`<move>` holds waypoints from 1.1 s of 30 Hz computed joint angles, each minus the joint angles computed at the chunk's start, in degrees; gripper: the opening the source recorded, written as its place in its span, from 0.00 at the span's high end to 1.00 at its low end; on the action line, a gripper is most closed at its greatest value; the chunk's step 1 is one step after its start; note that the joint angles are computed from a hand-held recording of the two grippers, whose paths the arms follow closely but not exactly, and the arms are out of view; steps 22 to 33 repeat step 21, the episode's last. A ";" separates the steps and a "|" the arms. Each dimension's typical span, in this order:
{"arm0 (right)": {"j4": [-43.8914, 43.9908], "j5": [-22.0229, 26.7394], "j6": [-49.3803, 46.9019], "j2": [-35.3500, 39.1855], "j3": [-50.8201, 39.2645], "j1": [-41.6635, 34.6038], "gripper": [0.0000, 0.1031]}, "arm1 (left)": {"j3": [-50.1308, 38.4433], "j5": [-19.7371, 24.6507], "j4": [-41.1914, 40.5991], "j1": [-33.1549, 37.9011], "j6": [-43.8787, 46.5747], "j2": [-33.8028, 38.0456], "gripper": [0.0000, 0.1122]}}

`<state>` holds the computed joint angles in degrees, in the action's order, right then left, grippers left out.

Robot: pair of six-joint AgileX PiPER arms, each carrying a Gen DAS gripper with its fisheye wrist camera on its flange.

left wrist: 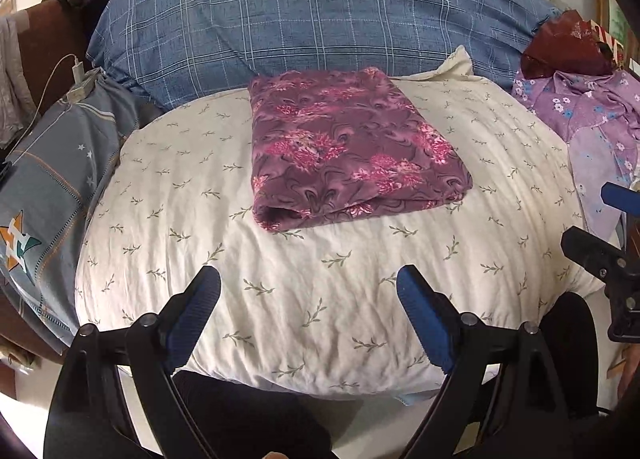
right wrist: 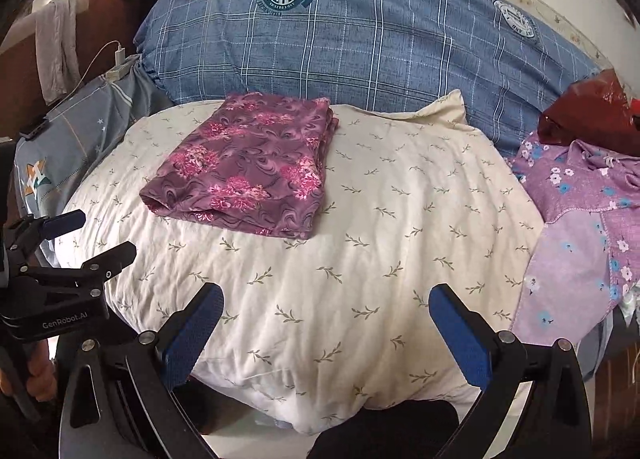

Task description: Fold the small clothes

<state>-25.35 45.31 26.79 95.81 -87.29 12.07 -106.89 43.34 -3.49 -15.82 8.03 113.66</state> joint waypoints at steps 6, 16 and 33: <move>0.91 -0.88 0.04 -1.08 1.59 -1.42 0.00 | -0.51 2.08 -3.17 0.44 2.36 0.03 0.19; 4.65 -1.04 -0.52 -1.13 2.13 -3.33 0.00 | -3.41 6.48 -8.54 1.25 6.78 1.82 0.19; 5.61 -0.70 -1.10 -0.36 1.53 -4.03 0.00 | -3.28 5.45 -9.23 1.21 7.14 0.76 0.19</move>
